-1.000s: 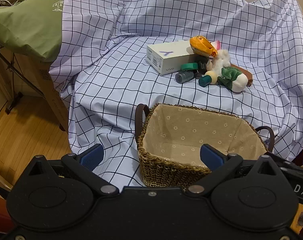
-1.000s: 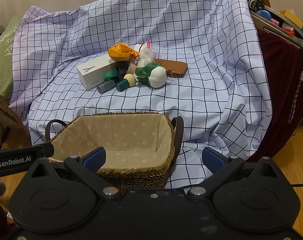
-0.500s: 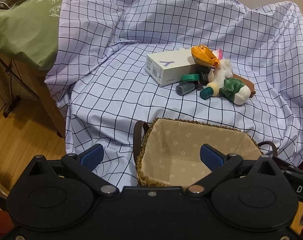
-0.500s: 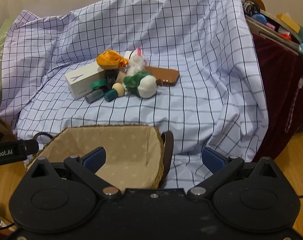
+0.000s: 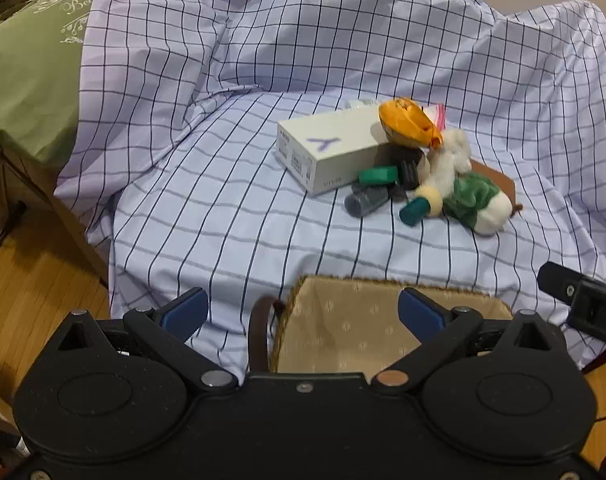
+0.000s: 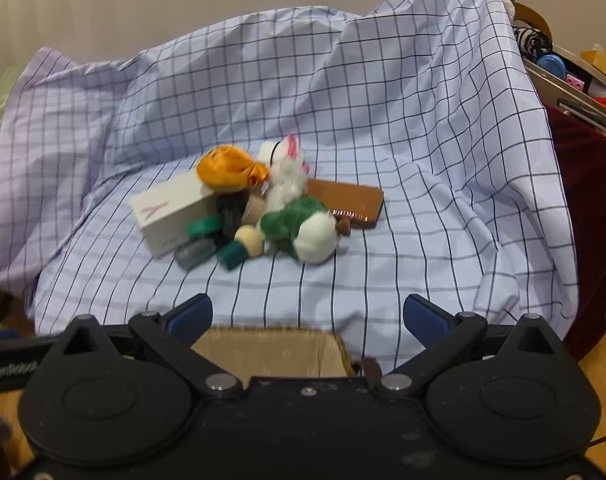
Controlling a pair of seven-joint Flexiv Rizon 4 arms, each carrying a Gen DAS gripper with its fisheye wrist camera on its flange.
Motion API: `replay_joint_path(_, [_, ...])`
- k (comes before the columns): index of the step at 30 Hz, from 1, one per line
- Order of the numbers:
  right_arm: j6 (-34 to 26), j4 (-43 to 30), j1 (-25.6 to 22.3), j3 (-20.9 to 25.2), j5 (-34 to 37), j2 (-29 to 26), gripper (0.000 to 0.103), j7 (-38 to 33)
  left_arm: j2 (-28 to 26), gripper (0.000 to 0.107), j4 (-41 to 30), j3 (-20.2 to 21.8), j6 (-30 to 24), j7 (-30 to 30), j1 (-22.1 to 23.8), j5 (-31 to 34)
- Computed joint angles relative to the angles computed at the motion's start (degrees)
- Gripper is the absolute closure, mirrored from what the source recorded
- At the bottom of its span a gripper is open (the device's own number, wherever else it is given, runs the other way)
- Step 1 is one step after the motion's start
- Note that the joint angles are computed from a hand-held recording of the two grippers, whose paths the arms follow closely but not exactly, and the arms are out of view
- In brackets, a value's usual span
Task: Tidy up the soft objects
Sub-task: 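Grasp the green-and-white plush with the right tool while the left tool grasps the orange satin pouch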
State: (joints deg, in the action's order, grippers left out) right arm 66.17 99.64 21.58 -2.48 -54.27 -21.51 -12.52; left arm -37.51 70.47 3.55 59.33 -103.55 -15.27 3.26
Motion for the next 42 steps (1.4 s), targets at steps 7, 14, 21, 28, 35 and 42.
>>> replay_joint_path(7, [-2.4, -7.1, 0.4, -2.0, 2.3, -5.7, 0.001, 1.4, -5.0, 0.009, -7.4, -1.5, -2.6, 2.0, 1.8, -2.6])
replay_joint_path(14, [-3.2, -15.7, 0.0, -1.9, 10.6, -12.3, 0.006, -4.7, -9.4, 0.009, -13.6, -2.5, -3.9, 5.3, 2.4, -4.4])
replay_joint_path(21, [-6.3, -25.4, 0.1, -1.6, 18.6, -19.1, 0.007, -13.8, -13.2, 0.009, -19.9, -2.5, -8.2, 7.0, 2.5, -5.8])
replay_joint_path(28, [-11.7, -34.0, 0.5, -1.7, 23.9, -25.0, 0.007, -19.9, -15.9, 0.009, -24.7, -1.9, -11.5, 7.2, 2.4, -5.6])
replay_joint_path(35, [-13.1, -37.2, 0.4, -2.9, 26.1, -27.5, 0.032, -21.9, -20.2, 0.009, -32.8, -1.8, -15.2, 8.3, 2.3, -5.0])
replay_joint_path(42, [-7.8, -33.7, -1.4, -2.6, 28.3, -25.8, 0.042, -22.4, -27.6, 0.009, -47.5, -2.0, -20.8, 10.8, 1.8, -5.4])
